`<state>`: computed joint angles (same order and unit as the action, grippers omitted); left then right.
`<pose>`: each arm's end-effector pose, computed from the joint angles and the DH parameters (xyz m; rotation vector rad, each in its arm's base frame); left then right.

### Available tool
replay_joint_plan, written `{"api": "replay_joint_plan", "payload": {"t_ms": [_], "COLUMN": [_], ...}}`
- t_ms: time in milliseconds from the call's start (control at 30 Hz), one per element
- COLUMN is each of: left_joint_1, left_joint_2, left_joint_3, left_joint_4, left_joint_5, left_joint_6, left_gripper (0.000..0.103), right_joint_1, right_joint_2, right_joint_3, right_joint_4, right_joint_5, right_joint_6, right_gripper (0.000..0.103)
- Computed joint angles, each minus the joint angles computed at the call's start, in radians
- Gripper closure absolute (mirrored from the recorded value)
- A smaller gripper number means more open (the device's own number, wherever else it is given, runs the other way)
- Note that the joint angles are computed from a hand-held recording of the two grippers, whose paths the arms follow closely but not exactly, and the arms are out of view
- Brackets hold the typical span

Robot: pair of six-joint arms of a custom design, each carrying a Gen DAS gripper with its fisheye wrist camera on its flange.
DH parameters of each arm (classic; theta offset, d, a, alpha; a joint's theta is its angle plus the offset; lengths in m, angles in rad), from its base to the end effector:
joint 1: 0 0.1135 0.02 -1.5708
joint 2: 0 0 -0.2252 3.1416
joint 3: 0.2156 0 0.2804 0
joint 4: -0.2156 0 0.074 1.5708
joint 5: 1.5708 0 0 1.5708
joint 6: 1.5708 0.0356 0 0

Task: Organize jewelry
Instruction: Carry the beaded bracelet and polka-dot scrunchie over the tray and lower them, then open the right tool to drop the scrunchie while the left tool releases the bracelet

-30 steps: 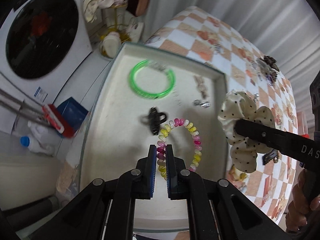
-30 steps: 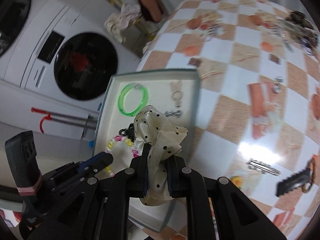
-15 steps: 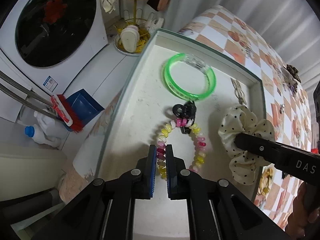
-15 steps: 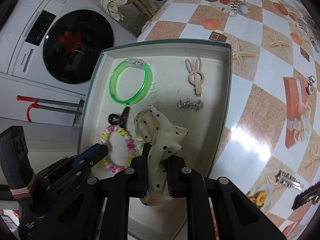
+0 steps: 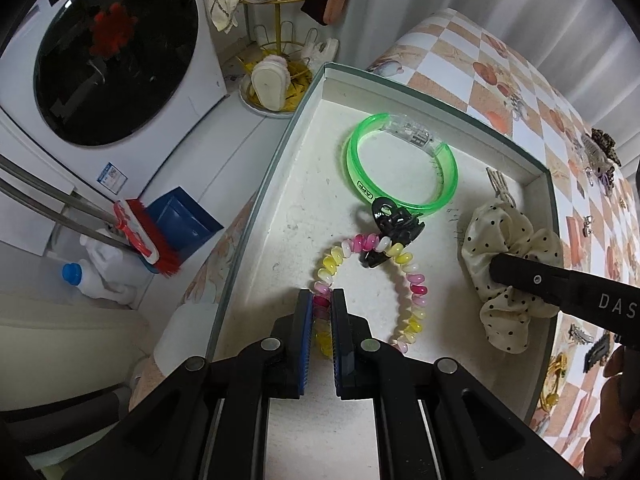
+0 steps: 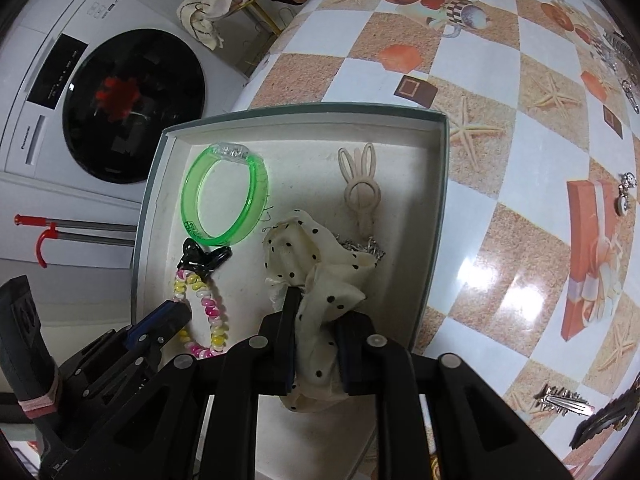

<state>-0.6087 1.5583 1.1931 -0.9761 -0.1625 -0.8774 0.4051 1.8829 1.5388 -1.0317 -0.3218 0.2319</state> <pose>0.2652 -0.1778 0.1906 -0.4101 2.8335 -0.0516 0.3523 0.1633 0.1862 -0.3077 2.9922 0.5557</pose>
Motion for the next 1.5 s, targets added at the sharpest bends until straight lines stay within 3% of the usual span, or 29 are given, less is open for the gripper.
{"api": "replay_joint_plan", "payload": {"t_ms": [100, 167, 400, 567, 1100, 1133, 1167, 1200, 1267, 1500], "left_joint_1": [-0.012, -0.021, -0.046, -0.056, -0.08, -0.079, -0.078, -0.082, -0.106, -0.135], "left_joint_2": [0.011, 0.016, 0.035, 0.048, 0.093, 0.096, 0.098, 0.103, 0.093, 0.127], "left_joint_3": [0.017, 0.029, 0.078, 0.101, 0.16, 0.163, 0.167, 0.176, 0.188, 0.257], "left_joint_4": [-0.023, -0.038, -0.092, -0.124, -0.147, -0.148, -0.152, -0.165, -0.184, -0.221], "left_joint_5": [-0.013, -0.024, -0.055, -0.077, -0.101, -0.103, -0.104, -0.119, -0.192, -0.199], "left_joint_6": [-0.004, -0.006, -0.002, -0.007, 0.026, 0.028, 0.027, 0.016, -0.007, 0.02], "left_gripper": [0.09, 0.09, 0.089, 0.089, 0.089, 0.085, 0.039, 0.0, 0.0, 0.0], "right_joint_1": [0.007, 0.016, 0.024, 0.028, -0.093, -0.102, -0.111, -0.113, -0.133, -0.205], "right_joint_2": [0.005, 0.012, -0.012, -0.061, -0.3, -0.316, -0.331, -0.338, -0.367, -0.44], "right_joint_3": [0.013, 0.026, 0.024, 0.013, -0.118, -0.133, -0.148, -0.16, -0.185, -0.25], "right_joint_4": [-0.01, -0.013, -0.008, -0.009, -0.041, -0.044, -0.047, -0.042, -0.048, -0.077], "right_joint_5": [0.012, 0.015, 0.021, 0.033, 0.038, 0.036, 0.035, 0.035, 0.032, 0.022], "right_joint_6": [-0.01, -0.006, -0.004, -0.005, 0.002, 0.003, 0.003, 0.007, 0.003, -0.002], "right_gripper": [0.077, 0.062, 0.043, 0.021, 0.021, 0.021, 0.021, 0.021, 0.021, 0.021]}}
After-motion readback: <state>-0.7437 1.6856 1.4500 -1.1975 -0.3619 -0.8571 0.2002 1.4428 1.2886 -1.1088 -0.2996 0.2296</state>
